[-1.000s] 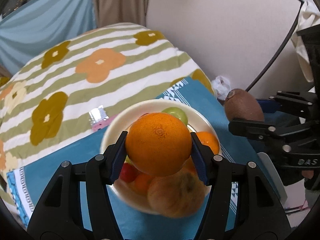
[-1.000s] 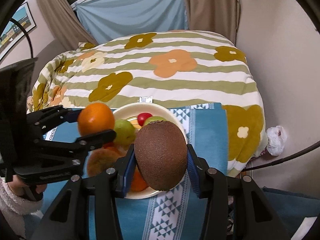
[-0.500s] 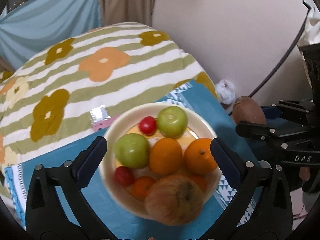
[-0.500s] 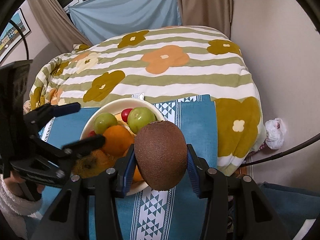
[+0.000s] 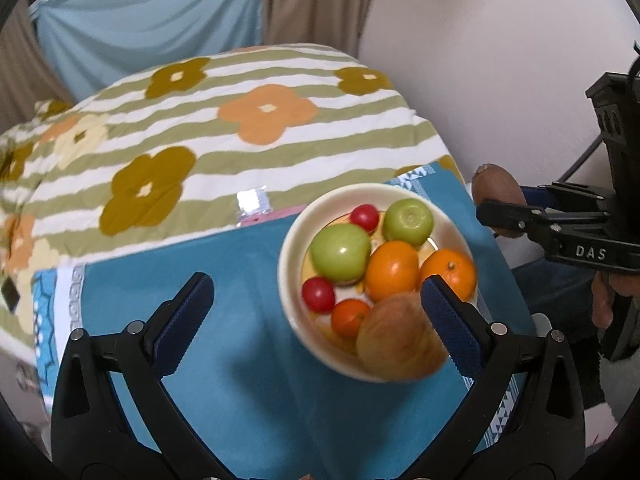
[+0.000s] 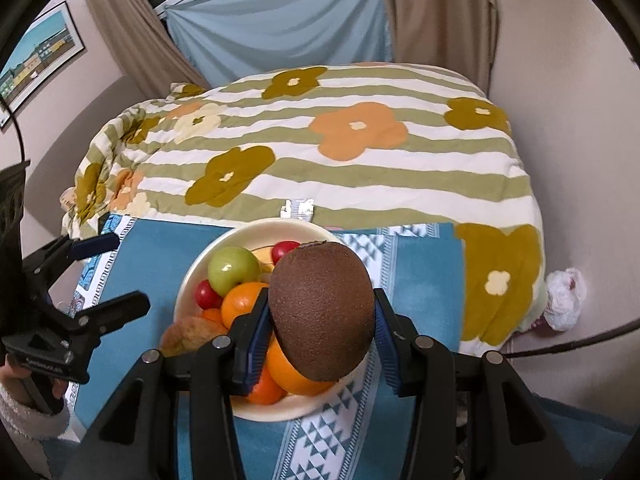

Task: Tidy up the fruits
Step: 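Lower the kiwi onto the duck plate and open the right tool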

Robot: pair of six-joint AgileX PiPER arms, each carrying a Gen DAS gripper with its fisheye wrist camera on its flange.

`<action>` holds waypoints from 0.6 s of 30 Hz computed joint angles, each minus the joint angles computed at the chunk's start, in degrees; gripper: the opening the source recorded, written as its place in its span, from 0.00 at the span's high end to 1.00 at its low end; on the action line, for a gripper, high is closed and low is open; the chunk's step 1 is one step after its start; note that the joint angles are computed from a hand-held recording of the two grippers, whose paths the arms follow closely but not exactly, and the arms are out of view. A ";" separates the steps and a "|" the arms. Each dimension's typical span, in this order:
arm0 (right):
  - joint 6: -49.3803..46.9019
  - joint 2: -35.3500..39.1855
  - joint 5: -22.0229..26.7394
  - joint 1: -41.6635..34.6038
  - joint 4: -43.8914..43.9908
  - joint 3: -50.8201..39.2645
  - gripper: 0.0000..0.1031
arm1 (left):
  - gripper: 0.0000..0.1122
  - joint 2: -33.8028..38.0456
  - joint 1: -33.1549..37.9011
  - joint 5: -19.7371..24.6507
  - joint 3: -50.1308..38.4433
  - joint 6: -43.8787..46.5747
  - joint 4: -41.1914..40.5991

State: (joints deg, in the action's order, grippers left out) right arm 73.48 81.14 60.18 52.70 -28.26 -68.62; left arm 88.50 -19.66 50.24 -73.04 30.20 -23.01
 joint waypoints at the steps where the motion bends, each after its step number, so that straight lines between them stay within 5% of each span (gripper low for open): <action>1: -0.99 0.65 -0.99 -0.42 0.55 -0.35 0.58 | 0.08 -0.82 0.88 0.02 0.94 -0.08 -0.11; 18: -5.46 5.86 -13.39 -2.51 6.57 1.23 0.58 | 0.08 -9.07 7.34 -2.43 11.85 -1.91 1.85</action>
